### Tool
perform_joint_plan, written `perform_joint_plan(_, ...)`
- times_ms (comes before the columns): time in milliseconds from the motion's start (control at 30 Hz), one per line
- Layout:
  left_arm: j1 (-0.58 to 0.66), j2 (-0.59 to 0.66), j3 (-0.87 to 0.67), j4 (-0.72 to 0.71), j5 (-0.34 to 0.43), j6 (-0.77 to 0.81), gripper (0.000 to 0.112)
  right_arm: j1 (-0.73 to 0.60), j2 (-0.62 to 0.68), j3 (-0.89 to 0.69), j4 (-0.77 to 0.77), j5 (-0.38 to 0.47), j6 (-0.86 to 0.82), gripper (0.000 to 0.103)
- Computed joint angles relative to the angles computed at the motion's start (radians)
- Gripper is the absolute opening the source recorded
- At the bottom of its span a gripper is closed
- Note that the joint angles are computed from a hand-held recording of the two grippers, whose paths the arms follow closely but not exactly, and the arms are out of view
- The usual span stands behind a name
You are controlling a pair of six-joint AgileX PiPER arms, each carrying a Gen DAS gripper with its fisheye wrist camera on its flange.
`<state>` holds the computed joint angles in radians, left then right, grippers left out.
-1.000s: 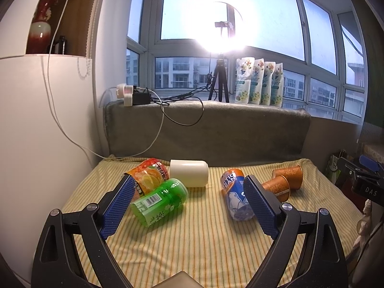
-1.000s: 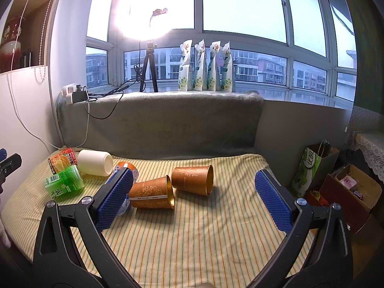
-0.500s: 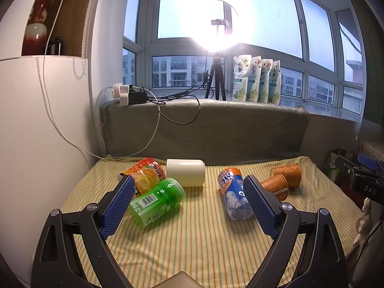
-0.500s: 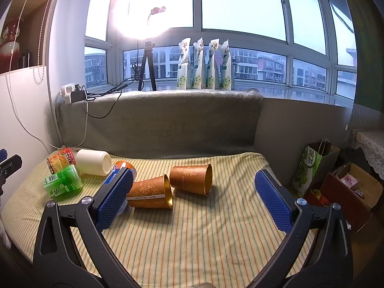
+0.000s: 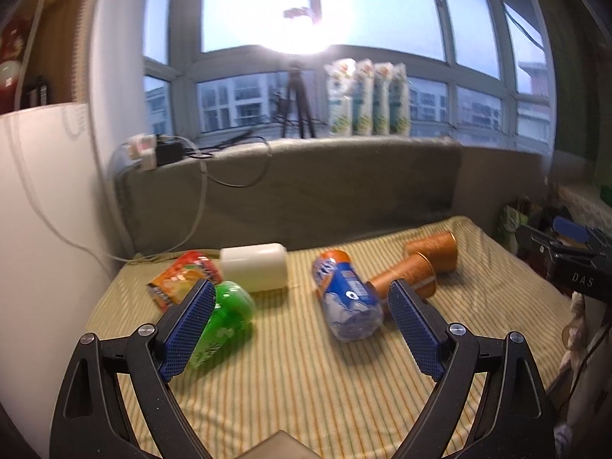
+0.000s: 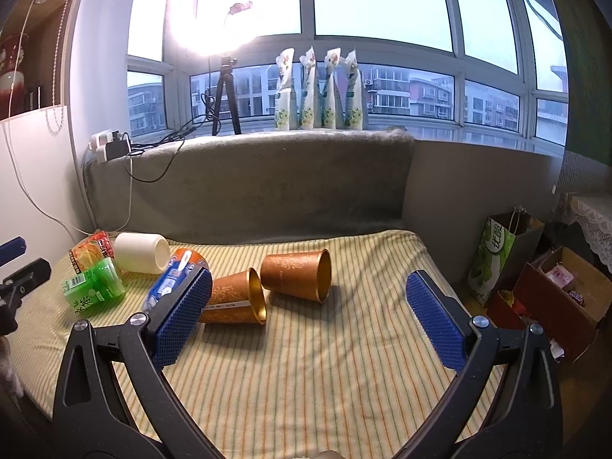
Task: Flip cup upright
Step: 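Move the left gripper to the nearer lying copper cup and close on it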
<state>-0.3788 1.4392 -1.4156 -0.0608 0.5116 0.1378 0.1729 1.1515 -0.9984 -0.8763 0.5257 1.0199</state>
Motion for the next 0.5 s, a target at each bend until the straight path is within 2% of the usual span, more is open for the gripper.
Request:
perform_joint_plan(167, -0.032, 0.085, -0.096, -0.078, 0.079, 0.144, 0.092, -0.066, -0.009, 0.021, 0.084, -0.029, -0.068, 0.103)
perform_joint_plan(200, -0.031, 0.116, -0.140, -0.136, 0.129, 0.221, 0.092, -0.081, -0.011, 0.027, 0.103, -0.036, -0.085, 0.103)
perform_joint_plan(300, -0.044, 0.205, -0.263, -0.203, 0.258, 0.321, 0.092, -0.136, -0.022, 0.049, 0.167, -0.062, -0.143, 0.103)
perform_joint_plan(500, -0.103, 0.450, -0.636, -0.218, 0.592, 0.427, 0.092, -0.265, -0.034, 0.089, 0.354, -0.121, -0.310, 0.103)
